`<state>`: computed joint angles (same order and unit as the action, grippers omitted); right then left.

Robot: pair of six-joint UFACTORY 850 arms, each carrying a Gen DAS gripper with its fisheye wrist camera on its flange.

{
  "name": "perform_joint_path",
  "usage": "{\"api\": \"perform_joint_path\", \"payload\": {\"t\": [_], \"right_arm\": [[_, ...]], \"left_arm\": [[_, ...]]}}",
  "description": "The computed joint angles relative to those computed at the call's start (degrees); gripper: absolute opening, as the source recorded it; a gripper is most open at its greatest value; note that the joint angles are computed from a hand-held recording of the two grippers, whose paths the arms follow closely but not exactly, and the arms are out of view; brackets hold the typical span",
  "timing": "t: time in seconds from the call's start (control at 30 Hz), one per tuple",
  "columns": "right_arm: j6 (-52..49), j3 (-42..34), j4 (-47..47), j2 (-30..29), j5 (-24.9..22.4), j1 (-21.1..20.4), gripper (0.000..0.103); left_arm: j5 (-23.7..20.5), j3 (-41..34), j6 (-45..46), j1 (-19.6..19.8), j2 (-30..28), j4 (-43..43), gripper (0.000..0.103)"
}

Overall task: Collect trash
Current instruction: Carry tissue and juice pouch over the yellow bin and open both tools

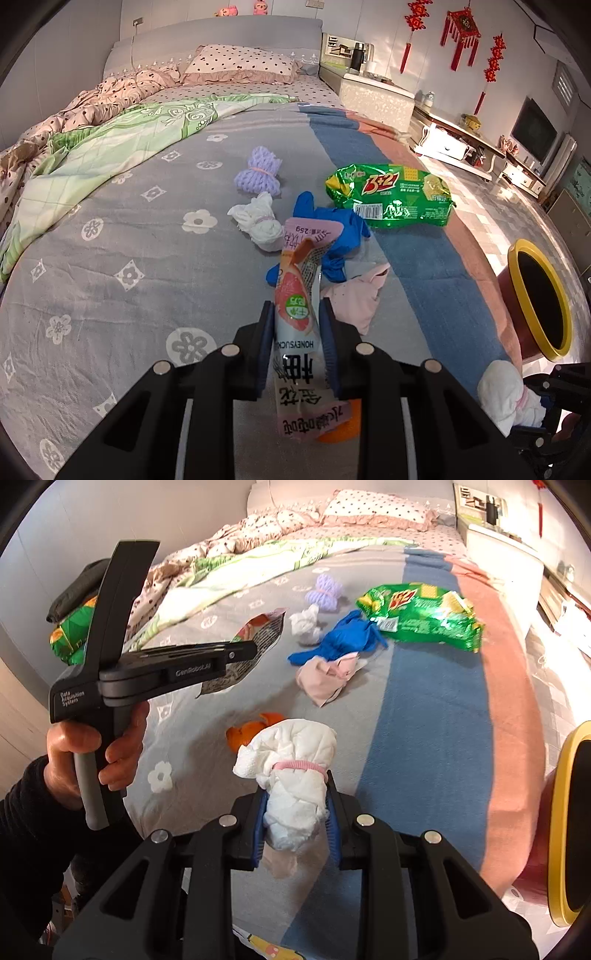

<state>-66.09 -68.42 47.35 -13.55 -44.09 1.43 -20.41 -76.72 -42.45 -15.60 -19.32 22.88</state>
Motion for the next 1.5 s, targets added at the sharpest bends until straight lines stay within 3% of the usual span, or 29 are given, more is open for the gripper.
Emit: {"api": "perform_joint_path", "payload": {"t": [0.7, 1.5], "right_arm": [[-5.1, -7.4, 14.8, 1.9, -3.2, -13.8, 0.025], [-3.0, -20.1, 22.6, -3.7, -2.9, -28.7, 0.025]], "left_arm": [[-0.1, -10.2, -1.0, -6.6, -1.2, 2.6, 0.023], [-5.2, -38.8, 17.0, -14.9, -16.9, -11.6, 0.023]]}}
